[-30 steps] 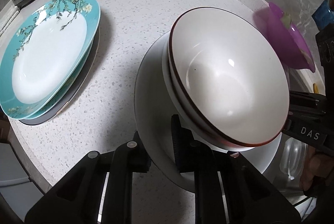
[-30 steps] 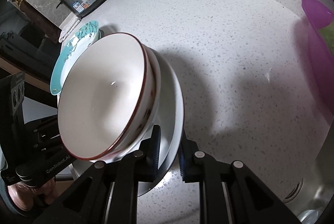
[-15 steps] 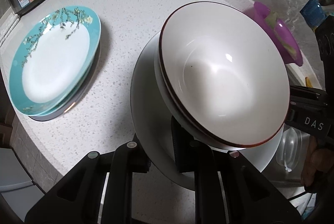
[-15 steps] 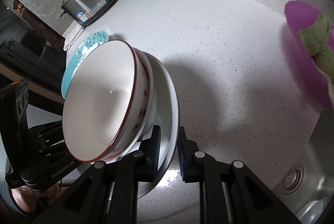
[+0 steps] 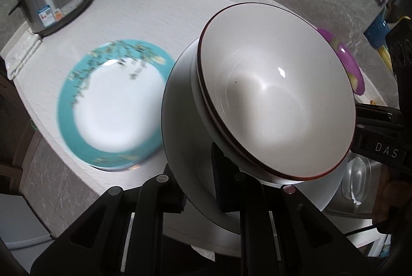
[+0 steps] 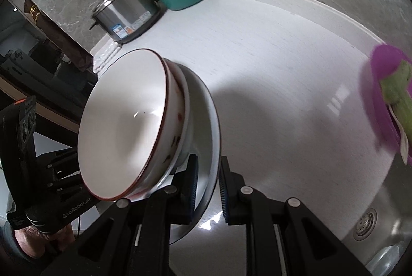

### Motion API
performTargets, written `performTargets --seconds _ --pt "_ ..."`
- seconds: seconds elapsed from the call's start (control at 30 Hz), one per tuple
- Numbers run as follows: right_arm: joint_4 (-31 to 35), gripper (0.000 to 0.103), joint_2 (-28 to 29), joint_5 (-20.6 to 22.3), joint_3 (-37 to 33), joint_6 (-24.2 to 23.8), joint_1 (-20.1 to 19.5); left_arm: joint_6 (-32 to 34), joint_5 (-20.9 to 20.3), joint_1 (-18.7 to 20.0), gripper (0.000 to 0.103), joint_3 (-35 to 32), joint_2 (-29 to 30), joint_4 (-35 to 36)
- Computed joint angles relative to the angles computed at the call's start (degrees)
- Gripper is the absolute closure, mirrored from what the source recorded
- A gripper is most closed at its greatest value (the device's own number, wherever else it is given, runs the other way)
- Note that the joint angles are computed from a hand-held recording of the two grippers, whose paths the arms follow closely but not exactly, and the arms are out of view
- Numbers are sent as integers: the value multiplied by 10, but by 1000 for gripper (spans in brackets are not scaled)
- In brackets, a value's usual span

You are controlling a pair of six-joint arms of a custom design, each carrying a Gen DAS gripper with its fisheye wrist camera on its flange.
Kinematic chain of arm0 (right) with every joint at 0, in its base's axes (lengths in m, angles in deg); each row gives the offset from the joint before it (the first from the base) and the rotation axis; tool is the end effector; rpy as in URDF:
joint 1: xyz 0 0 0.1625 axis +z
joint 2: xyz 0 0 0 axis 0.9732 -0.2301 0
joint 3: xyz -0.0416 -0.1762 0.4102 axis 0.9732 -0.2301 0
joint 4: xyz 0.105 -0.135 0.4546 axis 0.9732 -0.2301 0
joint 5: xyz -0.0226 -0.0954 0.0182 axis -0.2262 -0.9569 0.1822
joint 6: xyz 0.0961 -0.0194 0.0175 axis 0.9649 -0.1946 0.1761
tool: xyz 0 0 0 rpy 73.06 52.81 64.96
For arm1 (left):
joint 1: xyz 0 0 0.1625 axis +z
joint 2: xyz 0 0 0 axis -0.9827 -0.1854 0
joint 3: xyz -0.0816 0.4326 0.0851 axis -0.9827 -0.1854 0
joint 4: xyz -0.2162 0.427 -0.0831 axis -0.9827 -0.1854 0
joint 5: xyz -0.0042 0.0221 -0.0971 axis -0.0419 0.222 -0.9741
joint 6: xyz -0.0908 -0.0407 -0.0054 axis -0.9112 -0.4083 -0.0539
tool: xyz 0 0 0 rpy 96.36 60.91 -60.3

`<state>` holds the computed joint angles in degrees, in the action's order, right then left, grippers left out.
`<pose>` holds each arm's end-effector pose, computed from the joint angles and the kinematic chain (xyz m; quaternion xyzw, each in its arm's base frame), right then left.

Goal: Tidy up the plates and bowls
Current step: 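Lift the nested bowl stack with both grippers over the teal plates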

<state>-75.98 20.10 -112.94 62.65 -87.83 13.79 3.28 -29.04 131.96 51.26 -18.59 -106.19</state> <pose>0.1190 -0.8803 0.3461 0.3501 -0.9297 -0.0079 0.1143 -0.3382 -0.7831 -0.0082 -0.0498 0.9148 -0.2429 0.3188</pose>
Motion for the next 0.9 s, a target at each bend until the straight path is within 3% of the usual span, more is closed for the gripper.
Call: performTargets --seconds 0.47,0.9 --pt "-18 84 54 11 -13 42 74 57 37 36 89 103 -149 0" --pt "-54 83 85 -10 16 109 73 157 3 103 89 121 -161 -34"
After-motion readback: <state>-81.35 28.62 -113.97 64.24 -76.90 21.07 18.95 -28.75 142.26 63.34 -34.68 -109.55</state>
